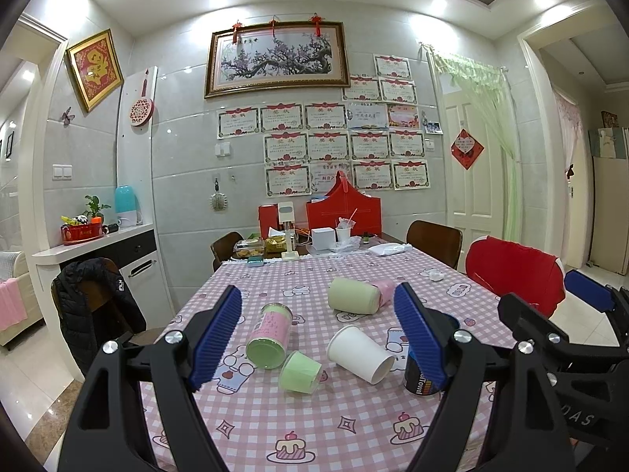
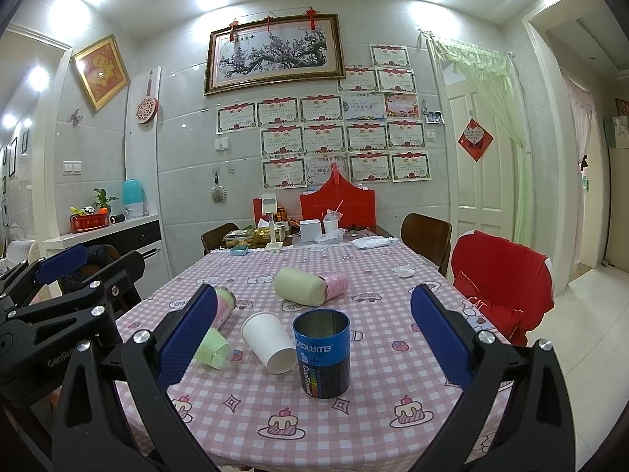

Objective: Flip cup upside down

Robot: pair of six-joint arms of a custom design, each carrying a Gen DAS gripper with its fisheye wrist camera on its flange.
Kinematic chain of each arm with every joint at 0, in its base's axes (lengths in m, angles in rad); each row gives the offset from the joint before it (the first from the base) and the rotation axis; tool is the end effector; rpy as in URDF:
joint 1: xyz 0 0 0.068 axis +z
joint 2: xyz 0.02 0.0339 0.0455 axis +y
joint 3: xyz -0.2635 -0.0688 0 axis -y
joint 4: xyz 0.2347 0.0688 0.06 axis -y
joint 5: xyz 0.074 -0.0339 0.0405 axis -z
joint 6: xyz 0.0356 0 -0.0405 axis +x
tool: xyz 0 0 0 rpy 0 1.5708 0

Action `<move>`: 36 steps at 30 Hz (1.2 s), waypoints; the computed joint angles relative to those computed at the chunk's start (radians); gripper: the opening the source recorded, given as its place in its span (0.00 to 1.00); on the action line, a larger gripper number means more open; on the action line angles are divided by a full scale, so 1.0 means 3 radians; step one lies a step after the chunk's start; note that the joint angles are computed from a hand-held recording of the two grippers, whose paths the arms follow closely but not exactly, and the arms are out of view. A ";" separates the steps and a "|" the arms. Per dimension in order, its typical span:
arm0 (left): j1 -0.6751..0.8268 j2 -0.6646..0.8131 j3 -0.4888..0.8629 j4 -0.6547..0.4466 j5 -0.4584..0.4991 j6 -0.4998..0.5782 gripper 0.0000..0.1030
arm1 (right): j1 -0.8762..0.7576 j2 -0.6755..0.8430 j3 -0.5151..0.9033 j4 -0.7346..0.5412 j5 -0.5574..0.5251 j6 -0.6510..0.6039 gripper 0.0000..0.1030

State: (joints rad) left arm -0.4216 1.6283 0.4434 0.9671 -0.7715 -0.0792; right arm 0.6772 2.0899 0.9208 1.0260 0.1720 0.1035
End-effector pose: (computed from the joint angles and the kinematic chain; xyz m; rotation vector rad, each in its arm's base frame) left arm 0.2622 -0.0904 0.1602 -0.2492 1.7190 0.3212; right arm 0.3200 0.2494 0.1342 -0.3647 1.6919 0.4313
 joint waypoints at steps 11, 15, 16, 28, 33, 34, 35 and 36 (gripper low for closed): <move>0.0051 -0.0027 -0.0066 0.0052 0.0045 0.0023 0.77 | 0.0009 0.0047 0.0014 0.0016 -0.0002 0.0011 0.92; 0.0043 -0.0024 -0.0063 0.0055 0.0041 0.0021 0.77 | 0.0012 0.0064 0.0007 0.0035 -0.0004 0.0014 0.92; 0.0049 -0.0026 -0.0067 0.0058 0.0044 0.0023 0.77 | 0.0014 0.0067 0.0008 0.0034 -0.0001 0.0015 0.92; 0.0047 -0.0013 -0.0074 0.0070 0.0043 0.0019 0.77 | 0.0013 0.0069 0.0013 0.0025 -0.0002 0.0016 0.92; 0.0064 -0.0013 -0.0095 0.0092 0.0058 0.0024 0.77 | 0.0013 0.0065 0.0012 0.0023 -0.0001 0.0018 0.92; 0.0082 -0.0023 -0.0118 0.0112 0.0074 0.0031 0.77 | 0.0015 0.0069 0.0011 0.0029 0.0001 0.0019 0.92; 0.0065 -0.0013 -0.0096 0.0094 0.0059 0.0023 0.77 | 0.0019 0.0075 0.0012 0.0033 0.0004 0.0021 0.92; 0.0077 -0.0019 -0.0108 0.0101 0.0070 0.0026 0.77 | 0.0014 0.0067 0.0012 0.0023 0.0001 0.0018 0.92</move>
